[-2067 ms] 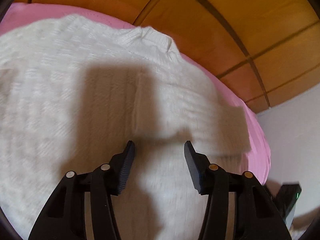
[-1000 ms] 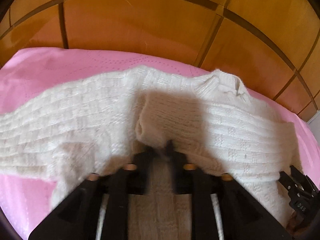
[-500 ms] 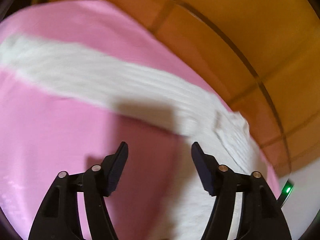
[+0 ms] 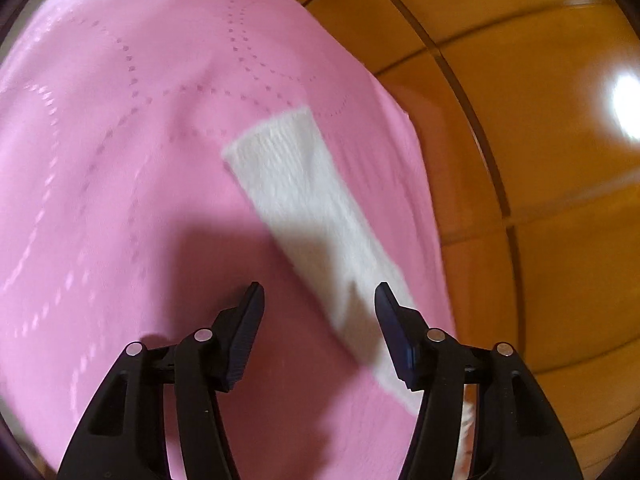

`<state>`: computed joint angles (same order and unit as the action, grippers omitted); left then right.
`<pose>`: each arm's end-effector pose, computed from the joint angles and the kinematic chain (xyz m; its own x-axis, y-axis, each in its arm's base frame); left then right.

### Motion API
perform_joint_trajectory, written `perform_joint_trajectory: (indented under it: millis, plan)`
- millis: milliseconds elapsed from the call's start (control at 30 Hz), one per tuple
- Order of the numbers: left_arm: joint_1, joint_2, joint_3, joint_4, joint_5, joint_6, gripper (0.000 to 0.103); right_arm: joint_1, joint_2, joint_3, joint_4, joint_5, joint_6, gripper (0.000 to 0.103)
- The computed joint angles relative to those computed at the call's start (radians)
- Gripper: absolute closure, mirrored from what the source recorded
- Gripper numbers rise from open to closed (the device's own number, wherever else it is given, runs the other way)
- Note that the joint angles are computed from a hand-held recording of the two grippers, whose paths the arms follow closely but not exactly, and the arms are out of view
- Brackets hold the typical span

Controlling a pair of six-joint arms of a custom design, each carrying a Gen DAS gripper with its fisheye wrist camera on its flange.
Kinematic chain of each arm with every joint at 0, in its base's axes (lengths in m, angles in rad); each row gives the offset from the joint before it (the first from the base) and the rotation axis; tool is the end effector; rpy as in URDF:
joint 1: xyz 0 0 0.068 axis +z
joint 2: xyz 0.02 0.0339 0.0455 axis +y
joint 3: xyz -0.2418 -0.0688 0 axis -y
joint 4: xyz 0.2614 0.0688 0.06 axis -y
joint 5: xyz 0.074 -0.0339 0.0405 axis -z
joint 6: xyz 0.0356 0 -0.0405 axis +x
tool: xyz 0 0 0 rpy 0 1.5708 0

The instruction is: Fold small clothes

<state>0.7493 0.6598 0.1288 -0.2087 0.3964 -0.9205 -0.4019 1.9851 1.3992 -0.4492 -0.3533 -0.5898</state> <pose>0.1292 0.1014 0.1091 0.0351 -0.9701 -0.2401 -0.6468 0.1611 -0.7455 0.3942 -0.1542 0.1479 -0.7714 -0.2391 -0.5897 -0.2702 0.9621 -0.0366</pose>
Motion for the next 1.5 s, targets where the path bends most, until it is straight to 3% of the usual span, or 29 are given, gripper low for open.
perform_joint_trajectory:
  millis: [100,167,233,267,367,533,600,667,800,1000,1067,1133,1300,1367,1400,1467,1500]
  plan:
    - [0.024,0.239,0.062,0.157,0.018,-0.005,0.053,0.005,0.002,-0.001,0.007,0.008,0.002,0.002]
    - [0.027,0.341,0.107,0.198,0.022,-0.002,0.057,0.006,0.000,-0.003,0.009,0.009,0.002,0.002]
    - [0.080,0.413,0.179,0.132,0.027,0.079,0.090,0.007,0.000,-0.005,0.013,0.012,0.002,0.002]
    - [0.087,0.417,0.201,0.093,0.019,0.126,0.097,0.007,-0.001,-0.007,0.014,0.013,0.002,0.002]
    - [-0.061,0.294,0.217,0.033,-0.103,0.165,0.097,0.009,-0.001,-0.010,0.020,0.017,0.004,0.002]
    - [-0.475,0.156,0.257,-0.008,-0.321,0.118,0.097,0.010,-0.006,-0.018,0.029,0.018,0.007,0.002]
    - [-0.685,0.190,0.294,0.019,-0.438,0.090,0.097,0.010,-0.007,-0.019,0.029,0.016,0.007,0.002]
    - [-0.863,0.327,0.374,0.076,-0.520,0.086,0.097,0.007,-0.008,-0.018,0.026,0.012,0.006,0.002]
    - [-1.064,0.598,0.521,0.148,-0.579,0.088,0.097,0.003,-0.005,-0.011,0.018,0.002,0.008,0.002]
    - [-1.186,0.927,0.737,0.168,-0.575,0.099,0.097,-0.003,-0.007,-0.012,0.011,-0.008,0.010,0.002]
    - [-1.215,0.946,0.731,0.164,-0.577,0.086,0.082,-0.004,-0.004,-0.006,0.006,-0.013,0.011,0.002]
    - [-1.208,0.944,0.712,0.190,-0.538,0.067,0.060,-0.006,-0.003,-0.004,0.002,-0.018,0.012,0.002]
    - [-1.260,0.820,0.580,0.214,-0.589,0.026,0.057,-0.003,0.004,0.031,-0.043,-0.008,0.013,0.004]
    - [-1.289,0.783,0.541,0.211,-0.623,0.019,0.057,0.002,-0.026,0.027,-0.053,0.001,0.028,0.016]
    - [-1.313,0.758,0.514,0.207,-0.647,0.012,0.057,-0.004,-0.059,0.018,-0.074,-0.054,0.042,0.026]
    - [-1.348,0.745,0.489,0.206,-0.680,0.003,0.057,-0.006,-0.076,0.053,-0.197,-0.170,0.046,0.030]
    - [-1.367,0.745,0.476,0.200,-0.696,-0.001,0.057,0.000,-0.065,0.096,-0.319,-0.257,0.031,0.032]
